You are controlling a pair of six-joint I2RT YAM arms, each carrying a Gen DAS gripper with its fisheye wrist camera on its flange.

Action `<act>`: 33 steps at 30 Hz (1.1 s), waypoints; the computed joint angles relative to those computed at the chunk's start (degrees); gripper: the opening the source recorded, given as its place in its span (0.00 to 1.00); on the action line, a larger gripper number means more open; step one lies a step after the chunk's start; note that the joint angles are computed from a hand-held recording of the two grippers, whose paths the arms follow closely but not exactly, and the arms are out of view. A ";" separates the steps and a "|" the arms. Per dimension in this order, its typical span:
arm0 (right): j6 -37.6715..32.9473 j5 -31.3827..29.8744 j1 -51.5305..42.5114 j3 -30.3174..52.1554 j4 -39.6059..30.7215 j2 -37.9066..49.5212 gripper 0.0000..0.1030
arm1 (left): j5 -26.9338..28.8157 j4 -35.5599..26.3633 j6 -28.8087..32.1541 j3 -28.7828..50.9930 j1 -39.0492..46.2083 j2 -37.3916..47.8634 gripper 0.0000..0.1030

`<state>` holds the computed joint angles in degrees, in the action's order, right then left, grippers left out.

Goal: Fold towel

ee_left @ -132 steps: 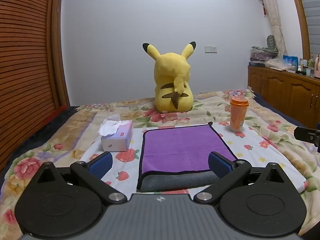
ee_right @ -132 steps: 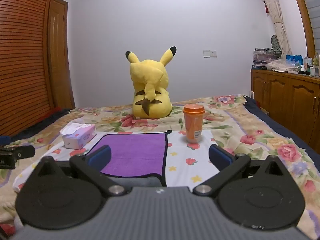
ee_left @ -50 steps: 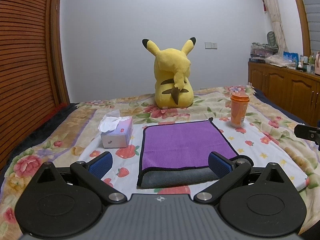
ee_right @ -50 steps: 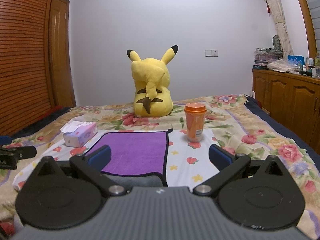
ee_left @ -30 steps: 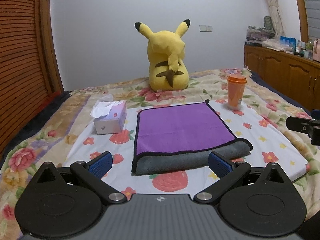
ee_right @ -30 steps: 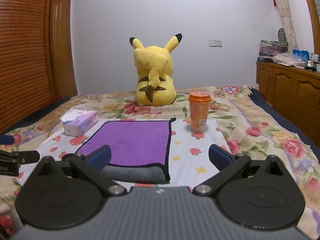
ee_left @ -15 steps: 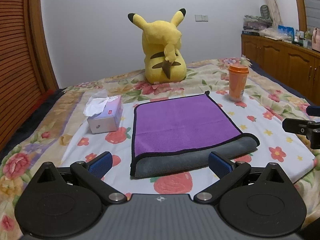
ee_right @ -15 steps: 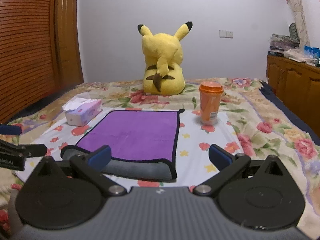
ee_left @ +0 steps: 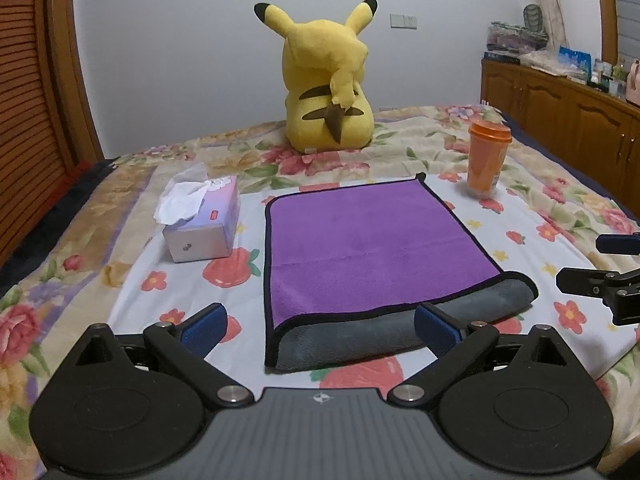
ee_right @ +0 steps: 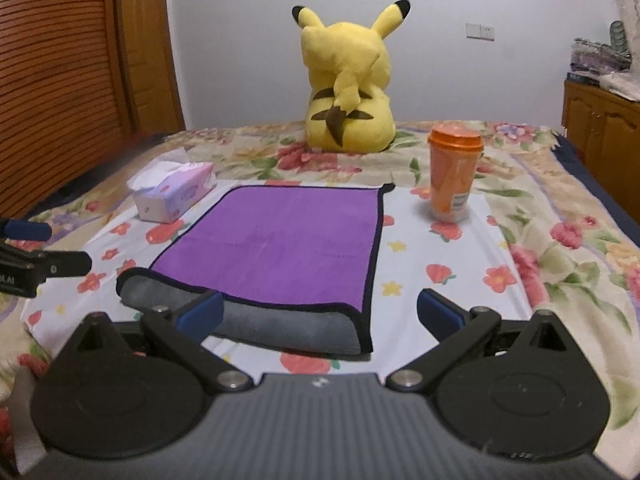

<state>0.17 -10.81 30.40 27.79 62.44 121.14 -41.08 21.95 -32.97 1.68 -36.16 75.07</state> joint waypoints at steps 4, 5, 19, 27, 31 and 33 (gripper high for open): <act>-1.71 -1.08 -0.08 3.48 -4.07 1.03 0.89 | 5.00 6.67 5.44 -0.77 5.89 3.39 0.98; -1.97 -1.39 -0.12 4.64 -5.71 1.22 0.87 | 6.13 8.34 6.76 -0.82 7.28 4.51 0.98; -4.80 -4.54 -0.75 15.34 -15.86 6.81 0.82 | 24.28 28.30 21.62 1.22 28.68 23.07 0.78; -6.38 -6.04 -1.26 20.73 -20.56 9.85 0.79 | 33.23 29.41 26.20 5.96 37.24 32.53 0.65; -7.00 -5.88 -1.41 23.86 -24.18 11.48 0.75 | 34.27 29.28 28.04 7.84 38.36 35.91 0.62; -7.28 -6.09 -1.56 25.09 -25.99 12.08 0.75 | 34.95 28.44 28.93 8.65 38.98 36.65 0.59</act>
